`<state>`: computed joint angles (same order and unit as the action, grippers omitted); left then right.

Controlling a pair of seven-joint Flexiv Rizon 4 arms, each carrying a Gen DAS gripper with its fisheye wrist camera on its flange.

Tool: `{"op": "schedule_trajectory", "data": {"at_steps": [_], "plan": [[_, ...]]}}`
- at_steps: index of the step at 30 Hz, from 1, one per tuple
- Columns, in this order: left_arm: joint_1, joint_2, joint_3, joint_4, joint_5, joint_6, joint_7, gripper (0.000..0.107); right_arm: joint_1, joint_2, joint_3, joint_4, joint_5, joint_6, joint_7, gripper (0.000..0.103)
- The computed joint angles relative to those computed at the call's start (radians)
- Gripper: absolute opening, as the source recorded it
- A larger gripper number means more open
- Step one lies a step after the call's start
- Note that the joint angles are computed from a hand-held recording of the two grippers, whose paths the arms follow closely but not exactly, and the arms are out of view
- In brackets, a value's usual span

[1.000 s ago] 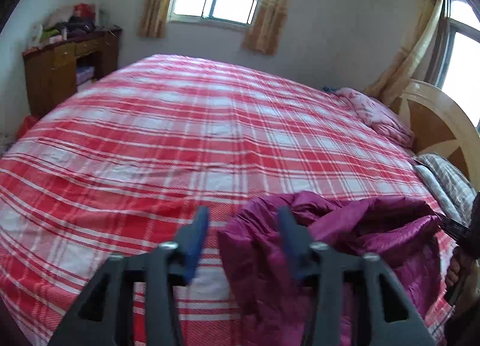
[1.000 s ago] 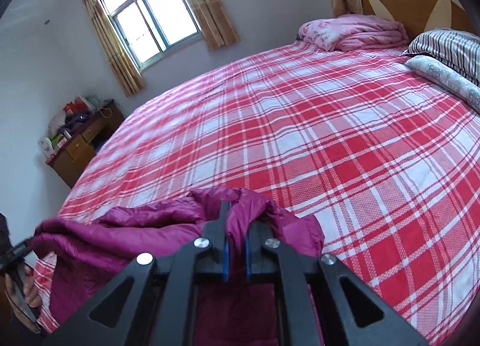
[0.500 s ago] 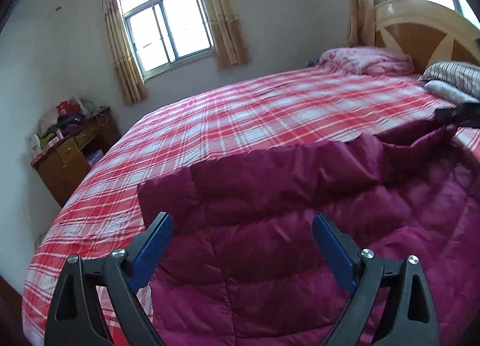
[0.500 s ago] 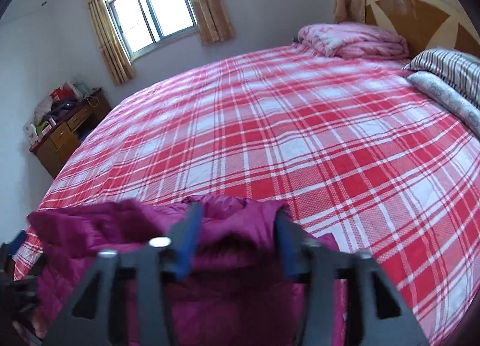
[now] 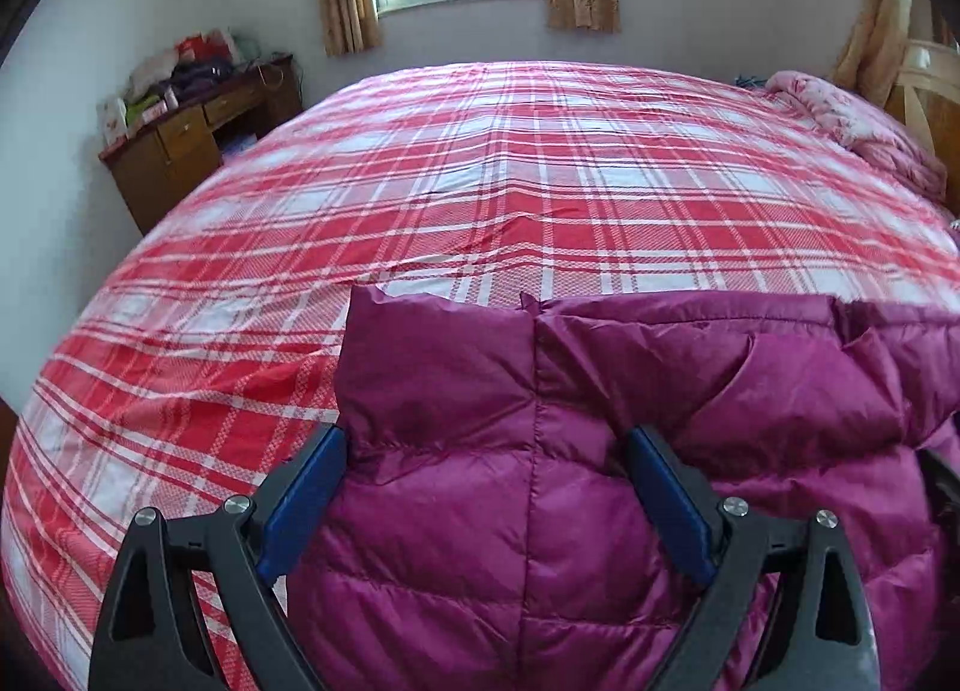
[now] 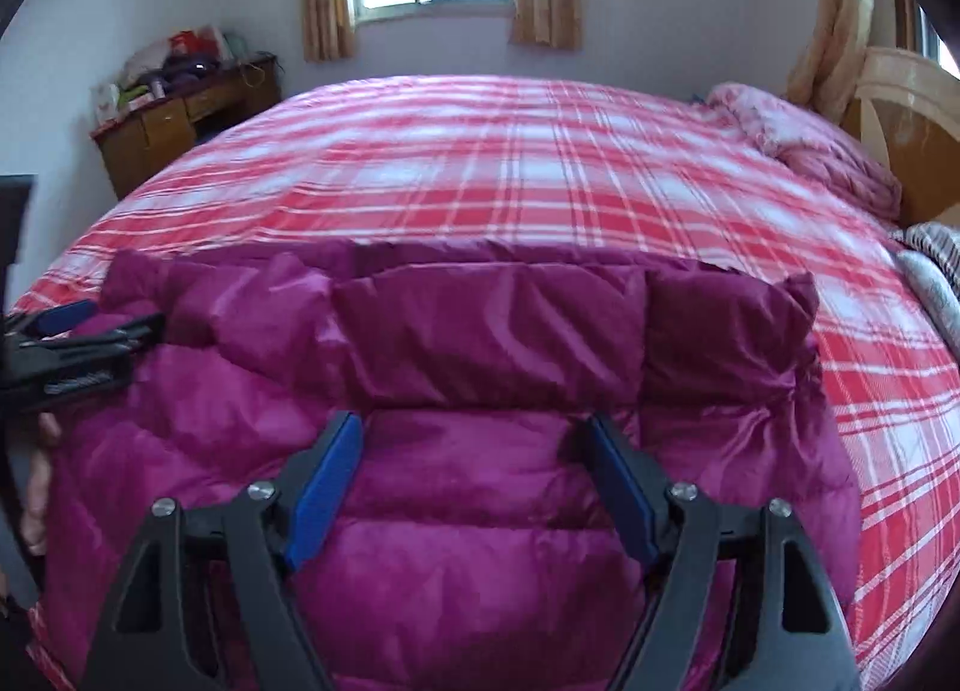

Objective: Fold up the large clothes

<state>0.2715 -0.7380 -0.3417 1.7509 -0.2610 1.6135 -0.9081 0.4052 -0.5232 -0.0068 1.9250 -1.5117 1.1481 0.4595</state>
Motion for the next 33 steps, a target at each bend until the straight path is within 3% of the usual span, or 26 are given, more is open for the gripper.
{"op": "schedule_trajectory", "data": {"at_steps": [3,5,6,9,12,13,22,33], "plan": [[0.13,0.03,-0.16,0.083,0.023,0.064,0.031,0.094,-0.01,-0.008,-0.005,-0.001,0.004,0.009,0.006,0.079],[0.233,0.026,-0.293,0.142,0.097,0.133,0.059,0.094,-0.005,-0.017,-0.005,-0.01,0.025,-0.001,-0.018,0.079],[0.255,0.023,-0.322,0.156,0.136,0.15,0.068,0.094,-0.003,-0.022,-0.007,-0.016,0.036,-0.003,-0.03,0.079],[0.195,0.019,-0.263,0.138,0.187,0.153,0.058,0.094,0.005,-0.023,-0.011,-0.018,0.053,-0.003,-0.037,0.079],[0.047,0.005,-0.097,0.059,0.147,0.078,0.014,0.094,-0.001,-0.027,-0.022,-0.02,0.047,0.02,-0.005,0.079],[0.031,-0.001,-0.079,0.043,0.134,0.052,0.01,0.094,-0.002,-0.028,-0.026,-0.019,0.038,0.027,0.011,0.079],[0.01,-0.041,-0.072,-0.005,0.07,0.001,0.036,0.098,-0.008,-0.037,-0.024,-0.021,0.03,0.038,0.04,0.08],[-0.069,-0.045,0.016,-0.045,0.012,-0.051,0.045,0.102,0.017,-0.048,-0.037,-0.023,0.129,0.034,-0.047,0.082]]}}
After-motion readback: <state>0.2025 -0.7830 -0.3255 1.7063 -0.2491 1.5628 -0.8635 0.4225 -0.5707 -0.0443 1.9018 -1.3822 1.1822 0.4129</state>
